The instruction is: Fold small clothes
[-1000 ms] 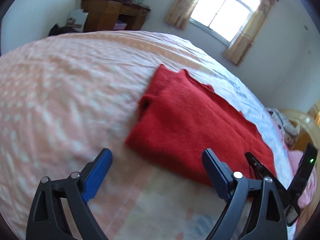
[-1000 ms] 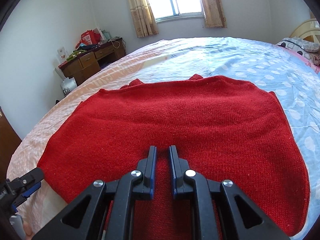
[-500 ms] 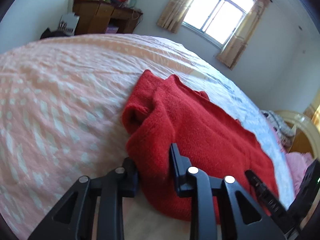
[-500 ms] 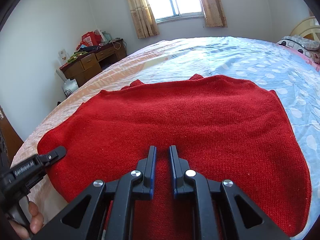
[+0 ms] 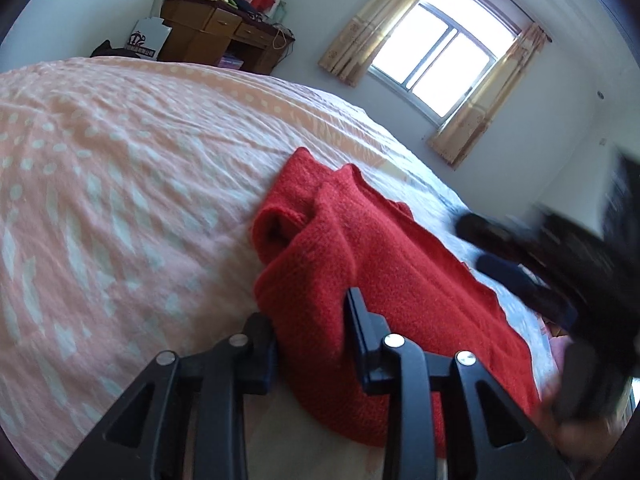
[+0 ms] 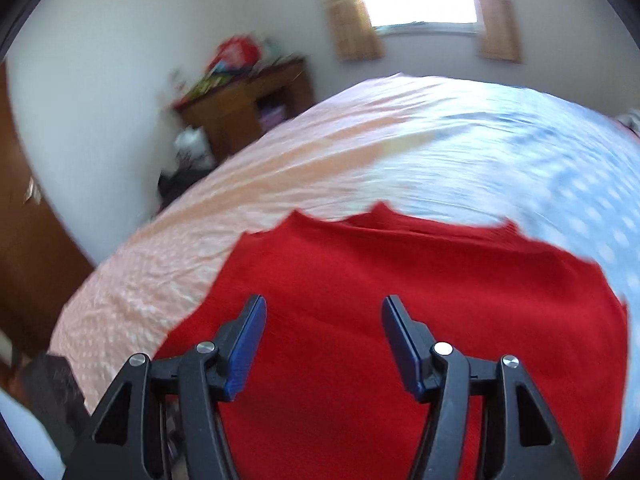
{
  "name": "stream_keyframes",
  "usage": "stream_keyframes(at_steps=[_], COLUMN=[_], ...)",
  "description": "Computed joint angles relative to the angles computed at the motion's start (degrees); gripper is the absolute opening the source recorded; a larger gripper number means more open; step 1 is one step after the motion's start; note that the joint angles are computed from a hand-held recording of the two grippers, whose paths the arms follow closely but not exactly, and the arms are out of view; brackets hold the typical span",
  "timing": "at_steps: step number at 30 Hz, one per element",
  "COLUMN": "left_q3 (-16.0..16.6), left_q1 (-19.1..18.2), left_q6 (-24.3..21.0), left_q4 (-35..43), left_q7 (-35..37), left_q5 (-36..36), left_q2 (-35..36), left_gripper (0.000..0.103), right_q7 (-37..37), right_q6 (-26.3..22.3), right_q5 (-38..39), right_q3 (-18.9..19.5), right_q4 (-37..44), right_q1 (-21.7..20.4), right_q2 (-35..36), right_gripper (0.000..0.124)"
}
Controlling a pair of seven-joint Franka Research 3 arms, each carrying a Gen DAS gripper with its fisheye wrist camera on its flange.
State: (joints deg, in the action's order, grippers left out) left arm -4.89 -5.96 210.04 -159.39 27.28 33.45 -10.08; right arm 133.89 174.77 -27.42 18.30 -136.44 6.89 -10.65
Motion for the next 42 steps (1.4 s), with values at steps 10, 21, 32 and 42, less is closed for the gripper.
stream_keyframes(at_steps=[10,21,32,42], left_q3=[0.37,-0.31,0.78,-9.50], left_q1=[0.63,0.71,-1.16,0.81], left_q6=[2.76,3.14,-2.24,-12.17], left_q4=[-0.48,-1.44,1.01,1.39], left_q7=[-1.64,-1.25,-3.08,16.07], left_q5=[1.06,-0.31,3.67,-5.32], left_q2=[0.65,-0.28,-1.52,-10.02], left_gripper=[0.032,0.032,0.028,0.024], right_q7=[-25.51,-29.69,-53.25,-81.54], right_q6=[-20.46,-21.23,-12.71,-8.89], right_q5=[10.17,8.80,59.69,102.21], right_q3=[-1.95,-10.55,-7.03,-11.35], right_q4=[27.08,28.64,18.77,10.14], right_q1=[9.96,18.27,12.15,15.60], right_q2=[22.88,24.10,16.49,4.94], right_gripper=[0.068,0.056,0.012,0.011])
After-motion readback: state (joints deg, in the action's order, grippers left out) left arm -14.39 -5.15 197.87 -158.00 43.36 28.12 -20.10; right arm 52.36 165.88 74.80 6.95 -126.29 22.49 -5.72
